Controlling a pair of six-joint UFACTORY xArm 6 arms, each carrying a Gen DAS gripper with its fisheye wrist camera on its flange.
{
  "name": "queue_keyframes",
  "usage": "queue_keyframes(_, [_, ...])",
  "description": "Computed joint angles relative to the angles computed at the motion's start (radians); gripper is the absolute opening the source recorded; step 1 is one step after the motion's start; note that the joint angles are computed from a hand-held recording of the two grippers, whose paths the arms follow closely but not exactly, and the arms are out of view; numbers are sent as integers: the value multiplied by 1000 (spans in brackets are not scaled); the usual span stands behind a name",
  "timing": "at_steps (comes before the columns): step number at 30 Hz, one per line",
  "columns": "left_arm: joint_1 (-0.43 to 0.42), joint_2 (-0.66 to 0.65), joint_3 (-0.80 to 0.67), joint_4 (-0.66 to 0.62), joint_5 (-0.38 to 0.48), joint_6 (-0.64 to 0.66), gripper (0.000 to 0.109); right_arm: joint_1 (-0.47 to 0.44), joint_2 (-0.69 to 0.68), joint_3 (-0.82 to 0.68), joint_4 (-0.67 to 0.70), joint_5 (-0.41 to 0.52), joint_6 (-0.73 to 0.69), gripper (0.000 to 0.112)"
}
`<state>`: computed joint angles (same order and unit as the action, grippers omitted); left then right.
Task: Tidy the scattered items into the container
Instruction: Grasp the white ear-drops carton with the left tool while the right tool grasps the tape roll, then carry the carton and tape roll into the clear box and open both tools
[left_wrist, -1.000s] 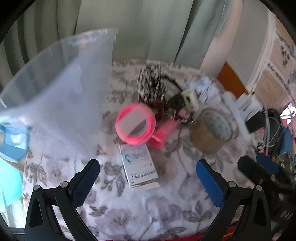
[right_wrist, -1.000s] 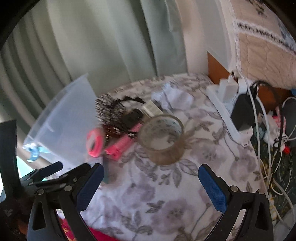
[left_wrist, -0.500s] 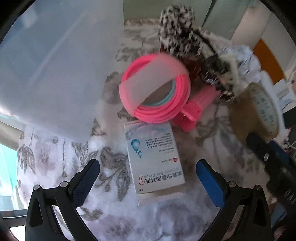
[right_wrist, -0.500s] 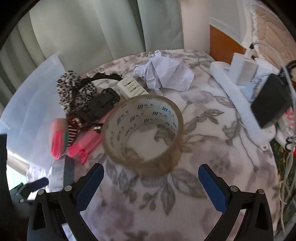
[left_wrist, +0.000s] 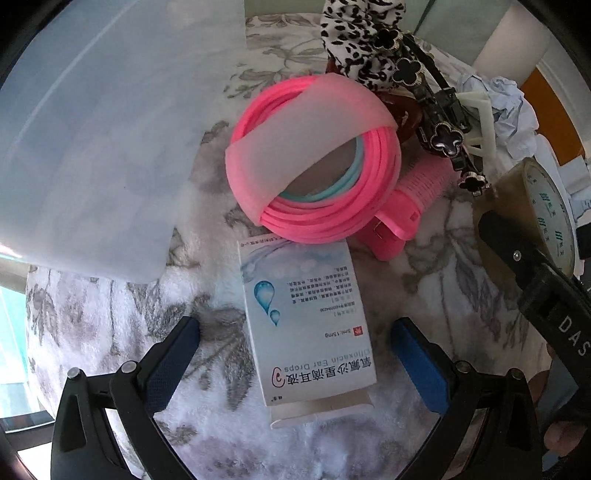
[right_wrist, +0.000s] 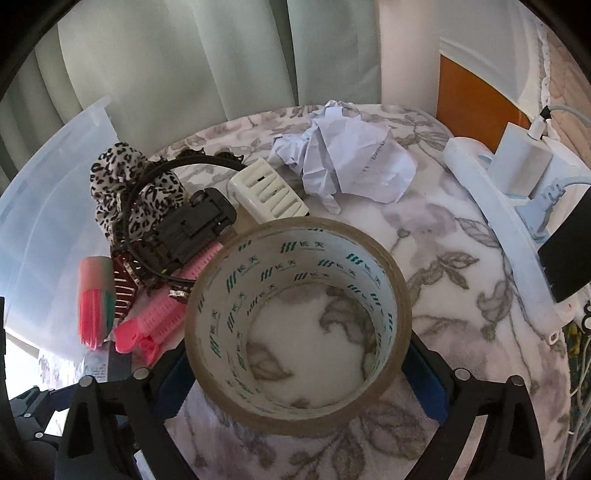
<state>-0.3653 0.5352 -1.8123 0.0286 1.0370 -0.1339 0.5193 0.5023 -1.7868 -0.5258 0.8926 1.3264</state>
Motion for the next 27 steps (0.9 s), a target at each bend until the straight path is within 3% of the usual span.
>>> queue_keyframes(7, [-12,-36,43,39,-50,-4,81,-8,-20,27,9,-22,18,91])
queue_keyframes(9, [-14,-52,65,43,-75,3,64,-11,-16,20,14,-22,21,91])
queue_keyframes(11, [-18,-62,79,54,-93,11,53,-15,-20,28,16,-34,34,91])
queue_keyframes(27, [-21,-205,226,123,-175,5,47,22,-125,115,-54,-9,160,91])
